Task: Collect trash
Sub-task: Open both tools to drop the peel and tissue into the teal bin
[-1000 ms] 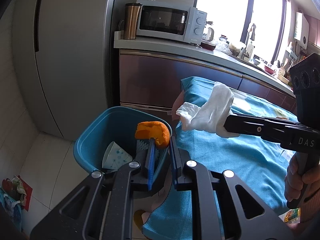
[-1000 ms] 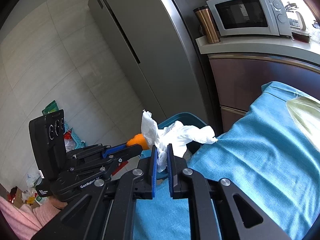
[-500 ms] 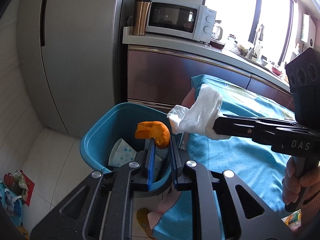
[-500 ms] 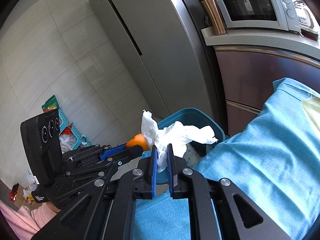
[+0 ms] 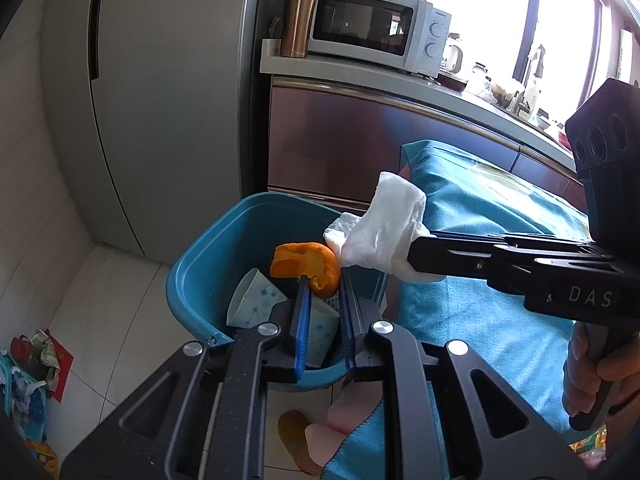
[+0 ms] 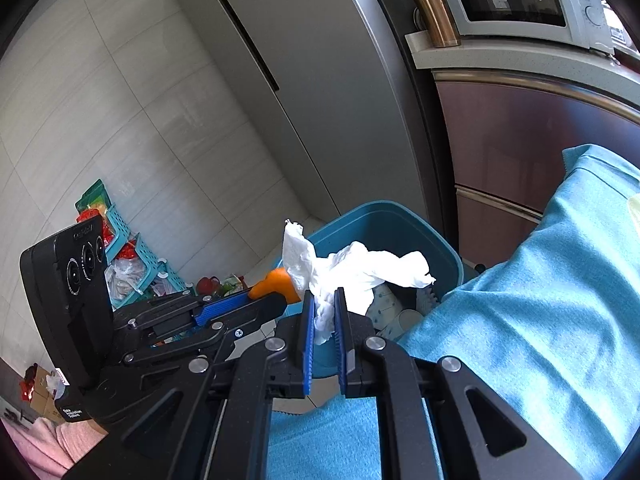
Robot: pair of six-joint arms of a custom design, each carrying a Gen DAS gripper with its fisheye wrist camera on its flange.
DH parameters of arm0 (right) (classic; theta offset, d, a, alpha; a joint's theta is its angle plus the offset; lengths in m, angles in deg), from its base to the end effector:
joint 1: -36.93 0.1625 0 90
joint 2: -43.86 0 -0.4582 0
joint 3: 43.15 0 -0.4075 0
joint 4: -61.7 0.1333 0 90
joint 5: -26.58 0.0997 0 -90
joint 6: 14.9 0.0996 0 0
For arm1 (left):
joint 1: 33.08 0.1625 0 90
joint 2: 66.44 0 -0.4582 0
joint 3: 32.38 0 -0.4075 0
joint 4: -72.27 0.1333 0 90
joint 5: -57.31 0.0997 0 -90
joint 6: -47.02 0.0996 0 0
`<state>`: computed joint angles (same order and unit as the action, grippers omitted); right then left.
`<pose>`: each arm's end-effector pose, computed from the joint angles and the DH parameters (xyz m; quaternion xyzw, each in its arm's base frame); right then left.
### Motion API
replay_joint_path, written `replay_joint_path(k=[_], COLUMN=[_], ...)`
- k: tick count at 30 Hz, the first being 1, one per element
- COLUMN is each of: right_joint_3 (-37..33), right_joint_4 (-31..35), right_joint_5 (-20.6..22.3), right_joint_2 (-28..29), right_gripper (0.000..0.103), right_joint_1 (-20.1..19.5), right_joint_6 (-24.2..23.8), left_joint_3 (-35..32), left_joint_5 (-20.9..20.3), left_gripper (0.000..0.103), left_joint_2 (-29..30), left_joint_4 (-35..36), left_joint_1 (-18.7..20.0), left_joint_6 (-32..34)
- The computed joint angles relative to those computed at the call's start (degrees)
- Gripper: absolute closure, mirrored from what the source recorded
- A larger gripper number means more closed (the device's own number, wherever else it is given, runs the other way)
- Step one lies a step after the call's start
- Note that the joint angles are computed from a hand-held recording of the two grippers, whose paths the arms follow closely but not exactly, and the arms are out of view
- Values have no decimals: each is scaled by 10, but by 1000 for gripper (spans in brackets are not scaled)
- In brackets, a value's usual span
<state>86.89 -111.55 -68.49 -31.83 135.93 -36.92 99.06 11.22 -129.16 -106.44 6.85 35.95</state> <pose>0.1990 -0.4605 0.2367 0.2481 -0.9351 0.2428 0.0708 -0.2352 -0.4608 0.1567 0.2437 0.8827 -0.3259 0.2352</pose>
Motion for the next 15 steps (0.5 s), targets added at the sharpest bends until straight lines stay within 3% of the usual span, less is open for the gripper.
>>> replay_joint_path(k=[9, 15], right_joint_3=[-27, -50], right_joint_4=[19, 49], right_joint_5=[-31, -31], right_joint_2=[40, 60], right_gripper=[94, 86], right_joint_1=[11, 2], right_joint_6=[17, 50], left_joint_3=[-19, -32], left_joint_5=[-2, -13], left_gripper=[88, 86], left_joint_2=[24, 42], left_joint_4=[11, 15], left_joint_1=[23, 46], left_joint_6=[-7, -15])
